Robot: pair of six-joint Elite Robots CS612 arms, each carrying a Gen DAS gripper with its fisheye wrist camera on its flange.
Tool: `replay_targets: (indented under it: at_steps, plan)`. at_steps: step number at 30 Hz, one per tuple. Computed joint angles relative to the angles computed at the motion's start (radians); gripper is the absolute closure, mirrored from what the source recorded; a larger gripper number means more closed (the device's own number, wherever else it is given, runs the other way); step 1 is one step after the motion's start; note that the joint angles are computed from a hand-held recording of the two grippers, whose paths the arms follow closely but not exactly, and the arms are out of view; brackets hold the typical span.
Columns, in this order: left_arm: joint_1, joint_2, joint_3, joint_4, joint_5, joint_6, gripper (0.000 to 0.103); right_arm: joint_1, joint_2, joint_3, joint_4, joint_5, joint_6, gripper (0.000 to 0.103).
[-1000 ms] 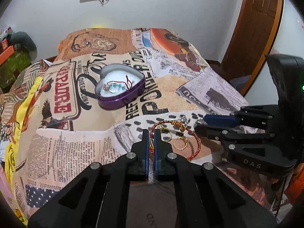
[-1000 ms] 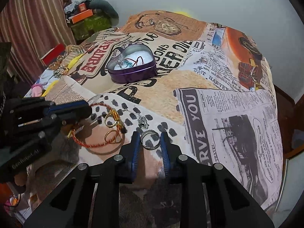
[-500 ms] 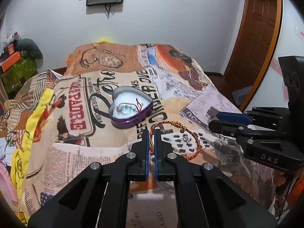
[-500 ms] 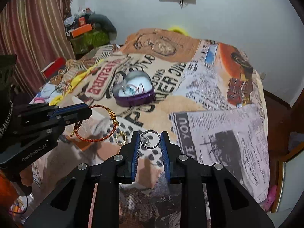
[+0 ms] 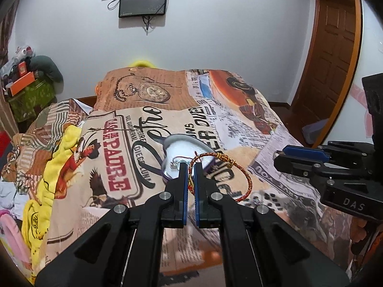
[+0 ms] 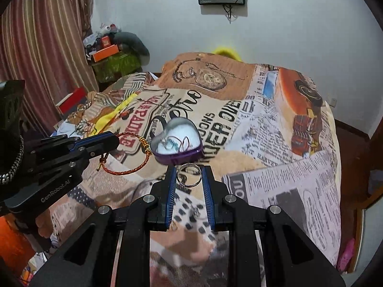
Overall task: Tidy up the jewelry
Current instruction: 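Carry the bracelet into the heart tin with the left gripper while the right gripper hovers over the tin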
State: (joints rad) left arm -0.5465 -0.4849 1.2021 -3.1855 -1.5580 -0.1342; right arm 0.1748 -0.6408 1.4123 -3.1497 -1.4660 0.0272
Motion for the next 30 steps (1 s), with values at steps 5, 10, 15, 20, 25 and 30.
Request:
replay_targets:
  at_steps: [5,10,15,20,25,30]
  plan:
    - [0.009,0.029,-0.055,0.036,0.002,-0.004,0.1,-0.001,0.019,-0.037,0.015,0.01,-0.003,0.083]
    - [0.017,0.063,-0.118,0.08,0.002,-0.005,0.1,-0.004,0.041,-0.078,0.043,0.016,0.003,0.083]
    - [0.024,0.099,-0.186,0.134,0.002,-0.005,0.1,-0.009,0.068,-0.129,0.081,0.022,0.015,0.083]
    - [0.025,0.133,-0.251,0.191,0.016,0.016,0.1,-0.014,0.096,-0.184,0.128,0.04,0.021,0.083]
    - [0.03,0.164,-0.313,0.25,0.007,0.02,0.1,-0.013,0.12,-0.239,0.184,0.051,-0.002,0.083]
    - [0.036,0.189,-0.361,0.297,-0.019,0.022,0.1,-0.013,0.147,-0.301,0.246,0.077,-0.021,0.083]
